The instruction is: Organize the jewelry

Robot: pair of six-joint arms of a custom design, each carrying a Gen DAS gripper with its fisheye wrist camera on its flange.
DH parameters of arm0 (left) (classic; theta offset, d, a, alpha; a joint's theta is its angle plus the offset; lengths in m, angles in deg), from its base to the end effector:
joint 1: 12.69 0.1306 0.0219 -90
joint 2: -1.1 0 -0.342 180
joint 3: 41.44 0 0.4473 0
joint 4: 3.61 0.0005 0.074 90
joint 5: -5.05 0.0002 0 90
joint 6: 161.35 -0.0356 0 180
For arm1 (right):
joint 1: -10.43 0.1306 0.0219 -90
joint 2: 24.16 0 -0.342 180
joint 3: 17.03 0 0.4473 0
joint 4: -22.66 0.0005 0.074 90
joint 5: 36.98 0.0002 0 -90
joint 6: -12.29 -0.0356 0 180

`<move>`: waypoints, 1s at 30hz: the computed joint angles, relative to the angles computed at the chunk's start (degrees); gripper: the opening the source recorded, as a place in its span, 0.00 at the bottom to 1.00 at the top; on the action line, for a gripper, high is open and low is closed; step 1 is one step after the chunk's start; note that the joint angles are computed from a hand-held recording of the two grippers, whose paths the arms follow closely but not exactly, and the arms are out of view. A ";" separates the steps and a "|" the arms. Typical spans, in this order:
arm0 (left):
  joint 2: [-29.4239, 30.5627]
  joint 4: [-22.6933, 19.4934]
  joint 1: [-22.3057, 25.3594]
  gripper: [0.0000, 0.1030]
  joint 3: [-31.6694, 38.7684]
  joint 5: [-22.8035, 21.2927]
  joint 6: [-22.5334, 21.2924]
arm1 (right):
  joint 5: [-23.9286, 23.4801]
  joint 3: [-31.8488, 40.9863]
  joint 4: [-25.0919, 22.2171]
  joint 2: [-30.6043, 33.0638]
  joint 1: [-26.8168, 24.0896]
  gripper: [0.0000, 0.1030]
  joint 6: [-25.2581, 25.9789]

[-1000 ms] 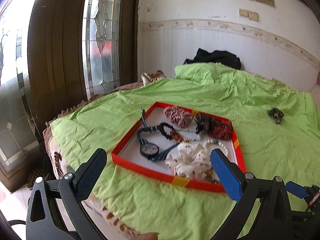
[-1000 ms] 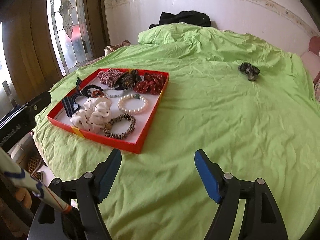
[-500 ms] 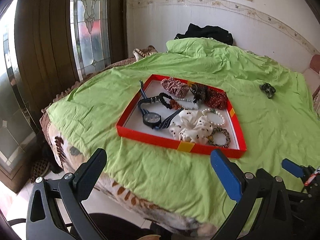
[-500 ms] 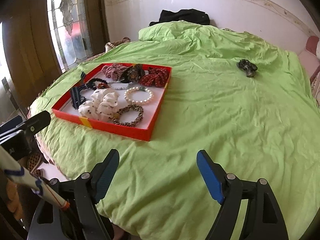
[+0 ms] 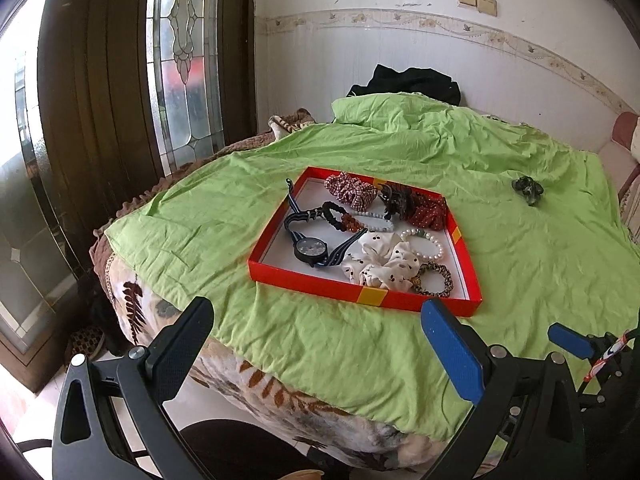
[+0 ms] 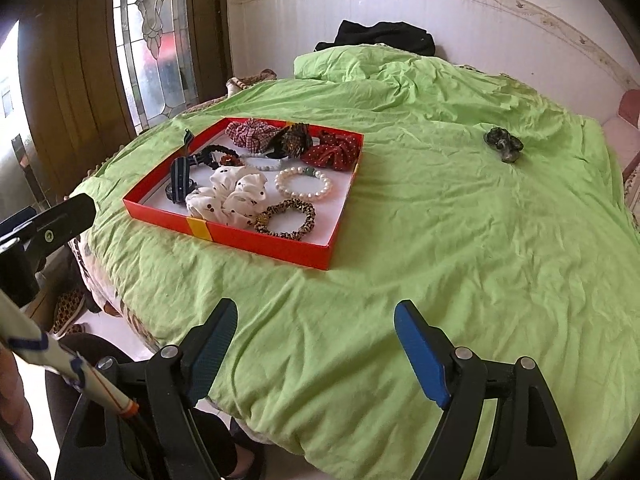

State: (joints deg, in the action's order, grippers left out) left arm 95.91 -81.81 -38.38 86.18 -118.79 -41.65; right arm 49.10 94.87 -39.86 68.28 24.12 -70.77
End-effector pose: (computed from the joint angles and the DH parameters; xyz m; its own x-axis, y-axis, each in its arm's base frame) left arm 0.4582 -0.1990 0.6399 -0.5610 -0.1868 -0.8064 -0.3112 0.9503 -0.0036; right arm 0.5223 0.1292 0.5464 -0.6241 -0.2761 -0.7309 -0.3627 0.9310 -0.0419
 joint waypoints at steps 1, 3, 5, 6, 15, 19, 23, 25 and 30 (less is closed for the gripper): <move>-0.12 -0.11 -0.13 1.00 -0.05 0.13 -0.08 | 0.15 -0.21 0.12 -0.33 0.04 0.83 -0.08; -0.41 -0.07 -0.31 1.00 -0.31 0.47 -0.39 | 0.26 -0.62 0.38 -0.93 0.06 0.83 -0.13; -0.55 -0.47 -0.54 1.00 -0.46 0.32 -0.31 | 0.60 -1.09 0.69 -1.50 0.12 0.83 -0.21; -0.63 -0.61 -0.58 1.00 -0.57 0.29 -0.19 | 0.95 -1.48 0.98 -1.94 0.16 0.83 -0.35; -0.62 -1.81 -0.53 1.00 -1.34 0.00 0.17 | 8.32 -3.42 2.76 -3.58 1.44 0.84 -1.30; -0.52 -1.91 -0.30 1.00 -1.83 0.01 -0.18 | 9.82 -3.81 3.25 -3.97 1.85 0.85 -1.51; -0.99 -1.37 0.21 1.00 -3.01 0.15 -0.23 | 10.45 -4.05 3.67 -4.18 2.22 0.88 -1.24; -1.14 -1.41 0.37 1.00 -3.43 0.05 -0.13 | 10.72 -4.06 3.60 -4.06 2.53 0.88 -1.04; -2.17 -0.55 1.00 1.00 -5.21 0.44 -0.44 | 11.71 -3.94 3.15 -3.73 3.37 0.88 -0.77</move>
